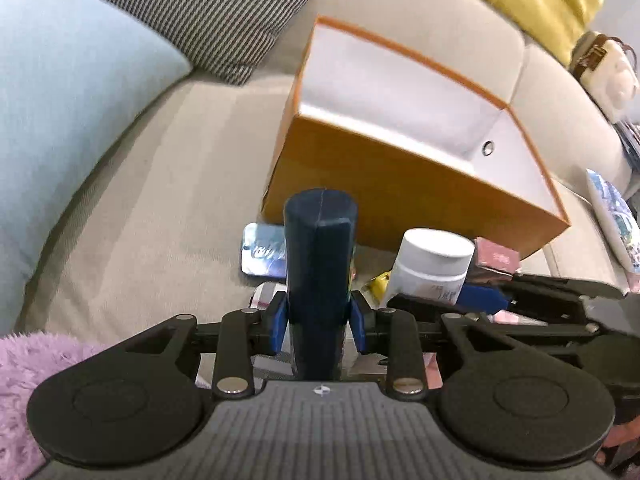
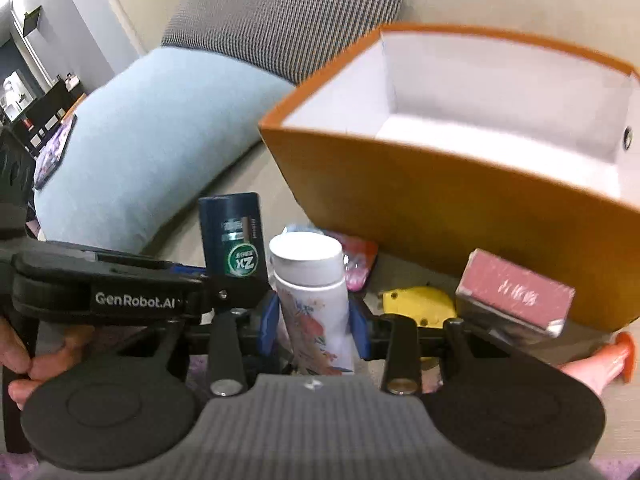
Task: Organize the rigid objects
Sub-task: 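Carry the deodorant and white bottle with both tools over the orange box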
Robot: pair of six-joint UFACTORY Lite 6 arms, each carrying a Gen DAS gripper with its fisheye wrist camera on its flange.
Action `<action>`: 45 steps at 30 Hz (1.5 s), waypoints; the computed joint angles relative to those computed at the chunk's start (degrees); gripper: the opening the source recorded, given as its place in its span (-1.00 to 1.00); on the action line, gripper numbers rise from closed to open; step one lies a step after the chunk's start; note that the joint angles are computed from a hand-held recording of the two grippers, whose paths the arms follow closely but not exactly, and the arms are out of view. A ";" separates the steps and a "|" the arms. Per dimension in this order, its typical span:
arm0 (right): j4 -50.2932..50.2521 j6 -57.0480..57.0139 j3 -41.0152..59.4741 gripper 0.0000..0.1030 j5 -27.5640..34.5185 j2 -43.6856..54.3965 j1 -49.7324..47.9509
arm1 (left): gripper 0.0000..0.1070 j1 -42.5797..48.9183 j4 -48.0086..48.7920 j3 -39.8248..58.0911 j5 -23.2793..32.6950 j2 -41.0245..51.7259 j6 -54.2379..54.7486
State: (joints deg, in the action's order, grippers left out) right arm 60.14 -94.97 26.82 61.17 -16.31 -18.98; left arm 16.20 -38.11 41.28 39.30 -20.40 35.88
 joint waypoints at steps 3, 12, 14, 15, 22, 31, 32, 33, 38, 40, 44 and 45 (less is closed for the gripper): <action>-2.23 1.04 1.22 -0.24 5.23 -3.00 -5.44 | -0.33 0.27 -0.64 0.32 1.75 -3.41 0.40; -1.06 3.26 13.17 -0.25 15.94 -1.97 -14.80 | -0.33 -4.21 1.15 13.95 5.19 -4.10 -4.27; 0.27 3.89 16.92 -0.25 17.04 -0.08 -15.28 | -0.33 -6.52 3.34 20.16 4.61 -0.24 -6.31; 1.10 4.69 19.34 -0.25 17.26 1.30 -15.11 | -0.33 -7.44 4.10 23.31 4.46 2.05 -7.03; 7.40 8.51 32.29 -0.24 8.75 10.74 -6.94 | -0.33 -12.23 8.62 46.17 6.89 21.58 -10.49; 5.06 16.97 46.14 -0.24 -4.33 30.77 4.49 | -0.33 -13.59 12.82 63.38 14.02 44.09 -10.61; 4.60 17.64 47.48 -0.24 -4.97 32.90 5.38 | -0.33 -13.61 13.26 64.35 14.15 45.83 -10.44; 4.11 18.49 49.04 -0.24 -5.50 35.32 6.27 | -0.33 -13.43 13.56 65.04 14.46 47.08 -10.01; 2.14 20.61 54.34 -0.24 -8.26 43.14 9.71 | -0.33 -13.65 15.84 70.84 15.90 54.45 -9.43; 1.78 21.22 54.52 -0.24 -8.59 44.12 10.43 | -0.33 -13.32 16.52 74.55 17.30 58.00 -9.78; 1.04 23.25 57.08 -0.24 -8.70 47.66 11.91 | -0.33 -13.58 19.13 85.51 20.95 67.12 -12.39; 0.85 23.72 58.07 -0.24 -8.79 48.78 12.39 | -0.33 -13.86 19.88 87.01 21.02 68.49 -12.79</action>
